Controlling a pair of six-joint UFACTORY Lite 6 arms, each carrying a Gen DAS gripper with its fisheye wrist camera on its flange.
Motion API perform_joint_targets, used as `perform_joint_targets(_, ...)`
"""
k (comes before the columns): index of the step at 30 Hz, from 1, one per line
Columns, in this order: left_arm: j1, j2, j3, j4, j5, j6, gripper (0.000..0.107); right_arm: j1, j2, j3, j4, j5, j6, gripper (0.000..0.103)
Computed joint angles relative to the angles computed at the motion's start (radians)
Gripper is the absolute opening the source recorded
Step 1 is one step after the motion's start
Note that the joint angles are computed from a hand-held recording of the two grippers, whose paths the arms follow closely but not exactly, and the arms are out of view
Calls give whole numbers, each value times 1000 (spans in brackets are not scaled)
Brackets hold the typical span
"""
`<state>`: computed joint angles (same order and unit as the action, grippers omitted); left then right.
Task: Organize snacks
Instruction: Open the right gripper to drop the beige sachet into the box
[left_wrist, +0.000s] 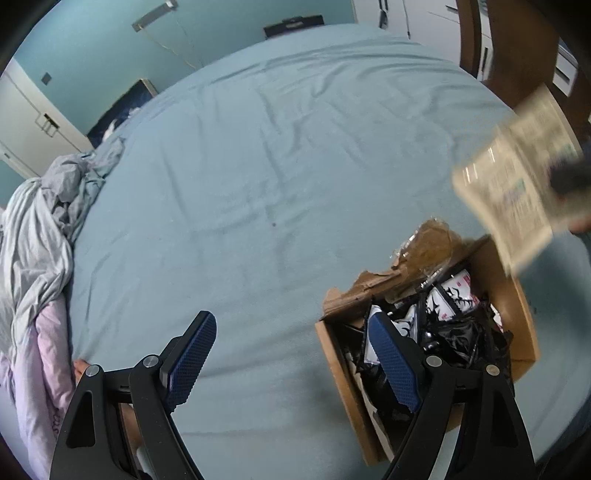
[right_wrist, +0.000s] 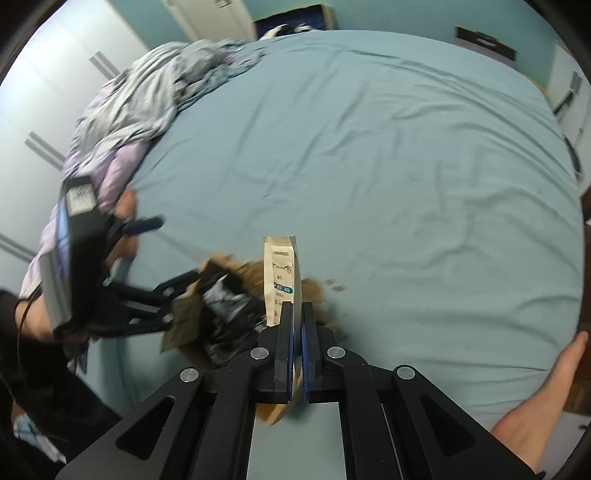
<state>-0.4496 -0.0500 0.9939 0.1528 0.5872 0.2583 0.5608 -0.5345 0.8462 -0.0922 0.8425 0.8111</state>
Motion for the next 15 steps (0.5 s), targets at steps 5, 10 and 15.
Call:
perform_joint_targets(5,32,-8,10,-2,-18,-12,86,27,31,-11,174,-56,-143,1)
perform_joint_targets(10,70,20,43,-22,1,-11,86,-1,86,-22,402,-102,-350,2)
perform_joint_targets(15,80,16,42,-37,5,6,86,-16,180,34,364,-59,-319,50)
